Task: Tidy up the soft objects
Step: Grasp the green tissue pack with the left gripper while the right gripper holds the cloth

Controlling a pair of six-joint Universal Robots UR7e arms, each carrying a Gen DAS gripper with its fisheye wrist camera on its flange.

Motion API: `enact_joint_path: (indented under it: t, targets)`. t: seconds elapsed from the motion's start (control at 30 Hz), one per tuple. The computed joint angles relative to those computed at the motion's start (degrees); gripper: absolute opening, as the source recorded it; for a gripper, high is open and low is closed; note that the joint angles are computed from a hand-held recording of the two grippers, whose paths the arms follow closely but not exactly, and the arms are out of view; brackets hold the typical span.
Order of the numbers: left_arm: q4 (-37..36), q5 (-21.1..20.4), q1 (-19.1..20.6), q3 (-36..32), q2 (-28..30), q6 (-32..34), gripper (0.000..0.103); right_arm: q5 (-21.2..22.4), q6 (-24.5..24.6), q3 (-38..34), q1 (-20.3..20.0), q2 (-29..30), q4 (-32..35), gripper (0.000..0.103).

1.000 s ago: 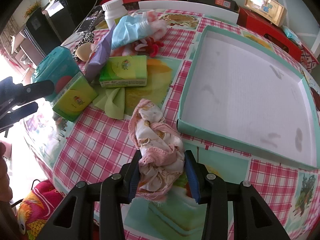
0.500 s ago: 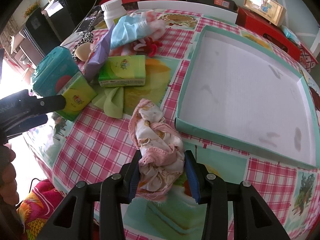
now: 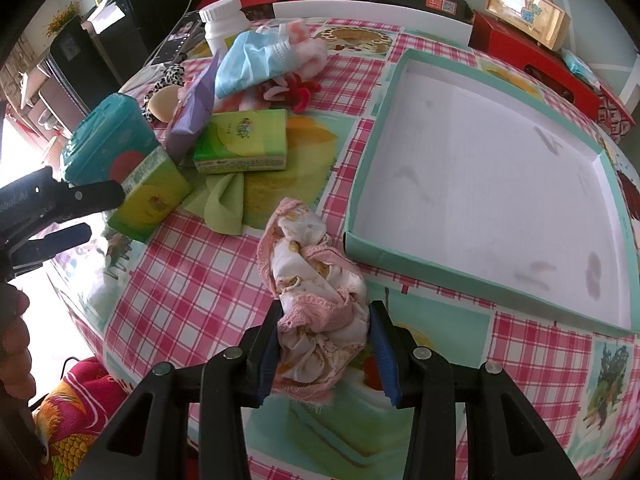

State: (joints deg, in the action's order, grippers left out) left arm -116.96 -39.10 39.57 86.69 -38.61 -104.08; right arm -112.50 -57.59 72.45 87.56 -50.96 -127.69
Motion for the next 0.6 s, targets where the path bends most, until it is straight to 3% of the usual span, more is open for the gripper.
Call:
enact_joint_path:
  t: [0.3, 0.47, 0.6]
  targets:
    - [0.77, -4.86, 2.25, -5.25, 3.04, 6.92, 0.086, -0.05, 0.36, -1.00, -0.25, 0.07, 1.12, 0.043]
    - [0.72, -4.08, 3.53, -8.90, 5.15, 9.97, 0.086, -0.22, 0.59, -1.39, -0.33, 0.19, 1.40, 0.043]
    - [-4.42, -2.74, 3.92, -9.35, 6.08, 13.14, 0.086, -0.27, 0.52, -1.49, -0.37, 0.20, 1.53, 0.043]
